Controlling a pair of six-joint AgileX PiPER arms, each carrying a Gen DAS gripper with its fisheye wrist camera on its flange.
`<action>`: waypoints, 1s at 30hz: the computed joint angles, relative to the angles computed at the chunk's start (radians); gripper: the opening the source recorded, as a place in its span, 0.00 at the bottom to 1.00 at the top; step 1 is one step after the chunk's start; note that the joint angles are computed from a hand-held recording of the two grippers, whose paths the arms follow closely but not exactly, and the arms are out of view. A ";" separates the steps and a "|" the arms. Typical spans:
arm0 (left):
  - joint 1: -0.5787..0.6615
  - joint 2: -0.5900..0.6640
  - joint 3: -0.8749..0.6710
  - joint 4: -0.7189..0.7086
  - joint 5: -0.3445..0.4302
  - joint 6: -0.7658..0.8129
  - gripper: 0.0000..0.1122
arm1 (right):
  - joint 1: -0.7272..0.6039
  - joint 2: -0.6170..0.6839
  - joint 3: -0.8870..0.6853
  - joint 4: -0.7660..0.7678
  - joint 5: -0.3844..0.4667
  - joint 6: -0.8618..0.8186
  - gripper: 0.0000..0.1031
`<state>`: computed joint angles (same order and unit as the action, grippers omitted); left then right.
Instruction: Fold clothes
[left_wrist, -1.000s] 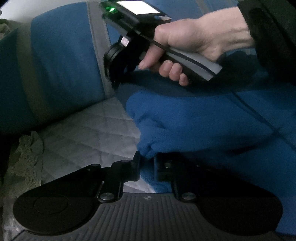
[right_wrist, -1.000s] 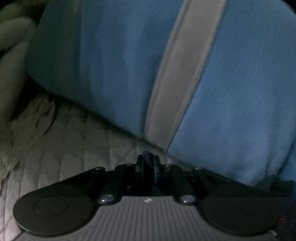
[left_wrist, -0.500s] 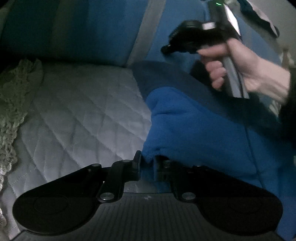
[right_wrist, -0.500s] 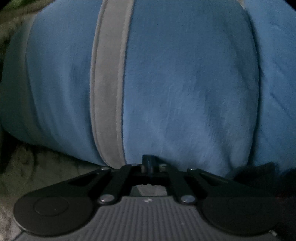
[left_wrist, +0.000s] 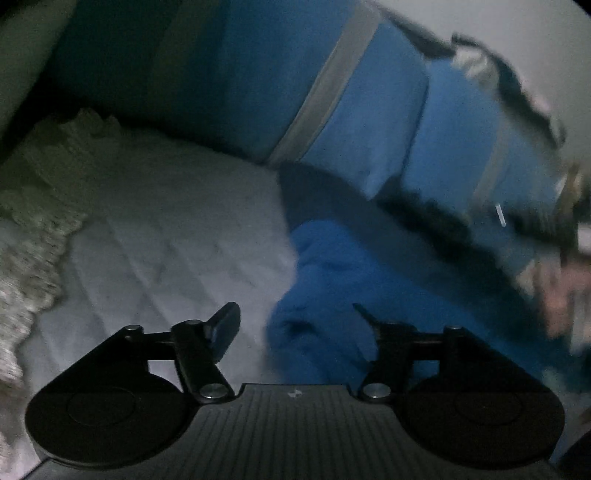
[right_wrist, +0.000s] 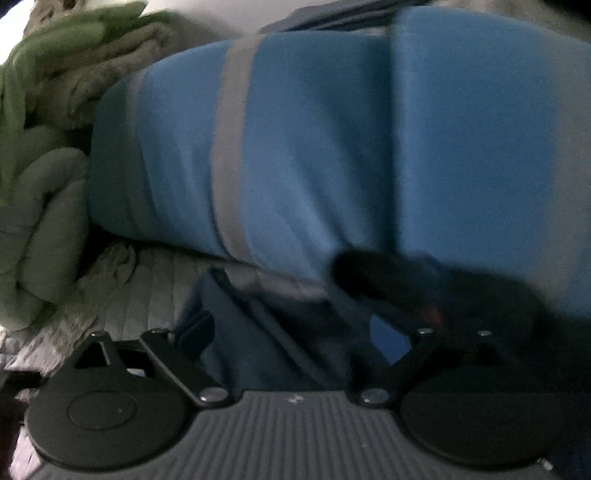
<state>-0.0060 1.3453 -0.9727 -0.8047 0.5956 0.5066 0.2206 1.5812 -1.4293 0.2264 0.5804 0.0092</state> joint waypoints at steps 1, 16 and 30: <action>-0.009 0.014 0.006 -0.027 -0.028 0.026 0.62 | -0.028 -0.081 0.099 0.028 -0.022 -0.015 0.94; -0.110 0.187 -0.106 0.258 -0.082 -0.336 0.23 | -0.713 -0.520 0.609 0.473 0.149 -0.485 0.97; -0.249 0.168 -0.170 0.810 -0.021 -0.951 0.54 | -1.025 -0.386 0.593 0.731 0.503 -0.756 0.90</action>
